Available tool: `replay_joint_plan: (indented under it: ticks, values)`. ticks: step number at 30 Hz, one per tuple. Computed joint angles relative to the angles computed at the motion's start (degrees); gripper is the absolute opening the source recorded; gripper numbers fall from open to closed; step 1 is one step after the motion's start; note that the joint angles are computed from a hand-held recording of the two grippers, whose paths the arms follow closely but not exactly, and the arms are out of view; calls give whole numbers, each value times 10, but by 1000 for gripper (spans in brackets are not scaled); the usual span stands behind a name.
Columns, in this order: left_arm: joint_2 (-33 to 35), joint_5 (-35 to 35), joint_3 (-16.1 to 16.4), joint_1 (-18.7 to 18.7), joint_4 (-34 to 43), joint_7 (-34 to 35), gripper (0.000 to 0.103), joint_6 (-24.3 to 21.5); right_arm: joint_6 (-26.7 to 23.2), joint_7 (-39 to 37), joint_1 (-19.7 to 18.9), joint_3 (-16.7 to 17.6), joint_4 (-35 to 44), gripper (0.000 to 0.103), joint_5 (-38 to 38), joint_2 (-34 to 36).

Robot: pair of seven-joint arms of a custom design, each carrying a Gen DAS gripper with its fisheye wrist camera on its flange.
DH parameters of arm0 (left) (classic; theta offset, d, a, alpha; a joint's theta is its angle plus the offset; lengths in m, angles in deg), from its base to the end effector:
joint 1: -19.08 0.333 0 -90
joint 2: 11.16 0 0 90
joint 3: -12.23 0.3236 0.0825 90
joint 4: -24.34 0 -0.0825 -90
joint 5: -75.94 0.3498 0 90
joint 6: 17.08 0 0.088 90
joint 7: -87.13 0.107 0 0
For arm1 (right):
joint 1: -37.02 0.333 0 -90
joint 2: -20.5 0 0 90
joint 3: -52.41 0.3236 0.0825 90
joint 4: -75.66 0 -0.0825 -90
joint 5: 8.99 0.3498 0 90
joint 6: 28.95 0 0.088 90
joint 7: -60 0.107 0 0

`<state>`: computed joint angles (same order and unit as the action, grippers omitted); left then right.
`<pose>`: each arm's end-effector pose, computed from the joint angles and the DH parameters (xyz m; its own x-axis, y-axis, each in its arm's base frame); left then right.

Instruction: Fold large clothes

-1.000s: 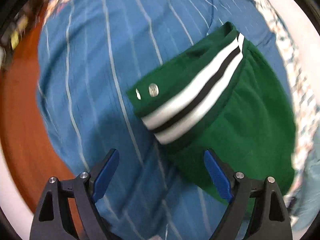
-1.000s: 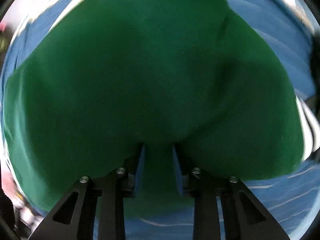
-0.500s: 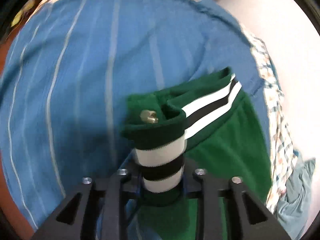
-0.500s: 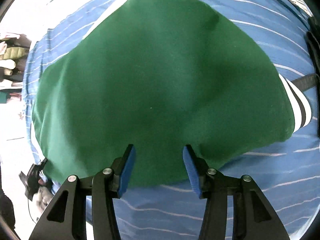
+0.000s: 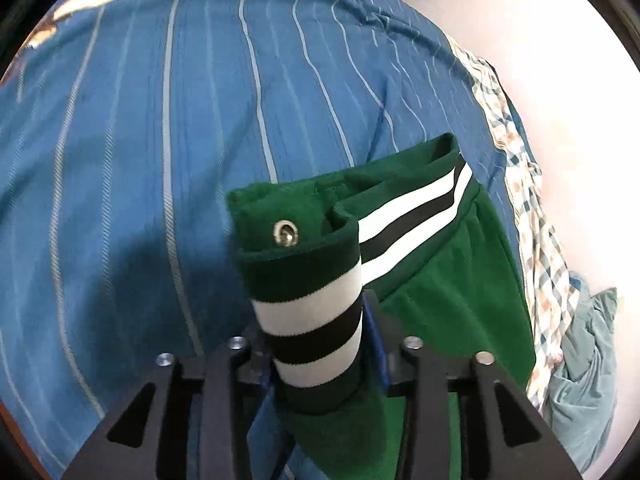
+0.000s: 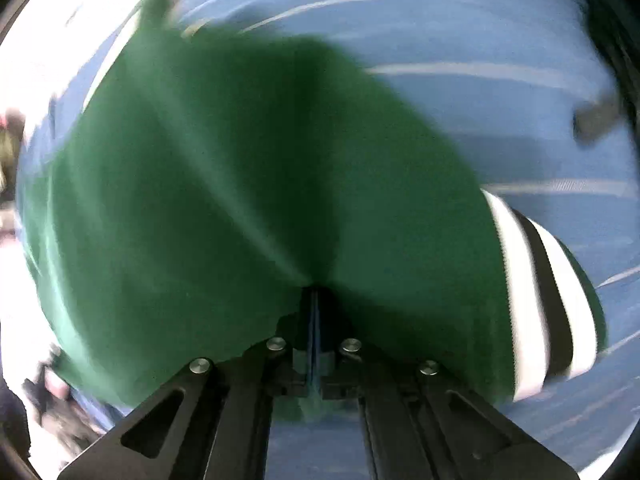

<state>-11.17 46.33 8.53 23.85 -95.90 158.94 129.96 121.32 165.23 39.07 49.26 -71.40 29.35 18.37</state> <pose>0.5517 0.0180 0.4942 0.5106 -0.6871 0.5168 -0.7053 -0.6785 -0.2053 0.4320 -0.0227 0.3193 -0.7228 -0.6009 -0.3413 -0.6654 0.7385 0.1092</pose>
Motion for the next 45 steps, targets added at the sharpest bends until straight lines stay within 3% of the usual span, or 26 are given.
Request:
replay_joint_plan:
  ticks: [1, 4, 8, 9, 11, 14, 19, 22, 24, 25, 28, 31, 36, 40, 45]
  values:
    - [3, -8, 0, 0, 2, 6, 45, -2, -5, -14, 5, -15, -6, 0, 43, -6]
    - [22, -58, -6, -1, 12, 47, 63, -8, -36, 5, -12, -10, -6, 3, 15, -28]
    - [37, 21, -18, -14, 17, -20, 68, 37, -55, -29, -8, -13, -19, 18, 41, -54]
    - [40, 43, -19, -16, 20, -41, 67, 45, -53, -29, -8, -12, -24, 22, 39, -62]
    - [46, 121, -16, -20, 39, -100, 34, 35, -57, -25, -9, -11, -30, 28, 30, -74]
    - [46, 168, -18, -18, 70, -115, 23, 26, -61, -17, -8, -9, -34, 32, 20, -104]
    - [42, 199, -17, -9, 134, -81, 22, 23, -70, 24, -12, 13, -22, 41, -80, -149]
    - [38, 222, -12, -3, 168, -59, 21, 13, -83, 24, -1, 16, 8, 41, -109, -116]
    - [37, 226, -12, 0, 186, -42, 21, 4, -110, 36, 5, 21, 32, 32, -134, -68]
    - [35, 227, -13, 0, 198, -31, 21, -9, -116, 20, 12, 15, 35, 31, -109, -46]
    - [24, 253, -22, -12, 206, 0, 21, -11, -120, 52, 15, 19, 47, 35, -141, -40]
    - [23, 269, -34, -31, 220, 27, 21, -2, -119, 32, 17, 9, 30, 36, -106, -84]
    - [38, 233, -63, -73, 272, 87, 20, -9, -106, 44, 7, -4, -46, 40, -90, -207]
    - [53, 185, -92, -109, 296, 138, 19, -21, -129, 70, -30, -5, -119, 40, -87, -317]
    - [65, 141, -123, -156, 302, 179, 19, -56, -128, 110, -50, 2, -168, 40, -82, -368]
